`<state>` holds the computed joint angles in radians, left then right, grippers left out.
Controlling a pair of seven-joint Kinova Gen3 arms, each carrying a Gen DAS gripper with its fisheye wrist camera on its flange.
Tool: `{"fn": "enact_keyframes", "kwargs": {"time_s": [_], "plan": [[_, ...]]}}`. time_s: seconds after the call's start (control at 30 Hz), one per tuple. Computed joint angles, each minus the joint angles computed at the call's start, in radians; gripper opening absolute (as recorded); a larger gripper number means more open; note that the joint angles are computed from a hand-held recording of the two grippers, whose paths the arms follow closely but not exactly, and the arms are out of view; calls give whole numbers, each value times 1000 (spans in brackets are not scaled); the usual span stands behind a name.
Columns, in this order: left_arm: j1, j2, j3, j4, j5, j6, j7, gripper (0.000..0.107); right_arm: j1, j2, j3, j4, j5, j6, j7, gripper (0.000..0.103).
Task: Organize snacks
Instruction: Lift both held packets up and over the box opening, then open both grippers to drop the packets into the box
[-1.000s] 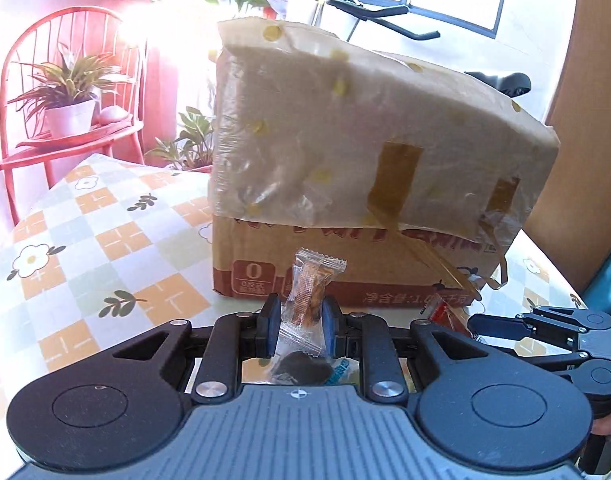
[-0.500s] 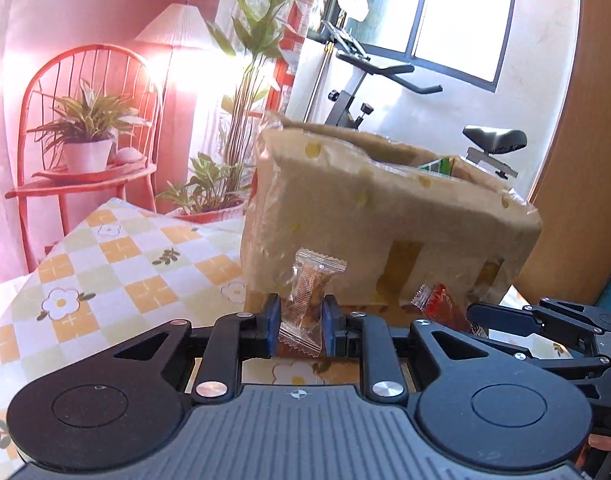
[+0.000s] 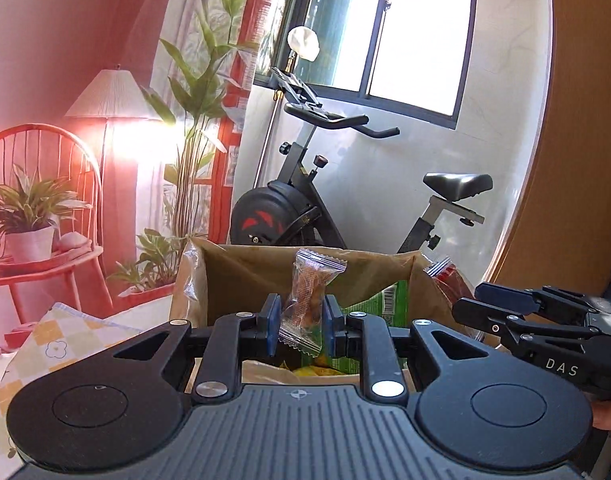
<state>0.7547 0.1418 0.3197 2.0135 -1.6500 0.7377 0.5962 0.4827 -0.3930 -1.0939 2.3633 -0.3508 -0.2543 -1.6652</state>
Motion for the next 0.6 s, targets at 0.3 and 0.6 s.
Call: {"fn": "enact_keyframes", "kwargs": {"time_s": [0.3, 0.6], "plan": [[9, 59, -50, -65, 86, -34, -125, 64, 51, 28, 11, 9, -18, 36, -69, 68], [6, -72, -6, 59, 118, -31, -180, 62, -168, -49, 114, 99, -66, -24, -142, 69]]}}
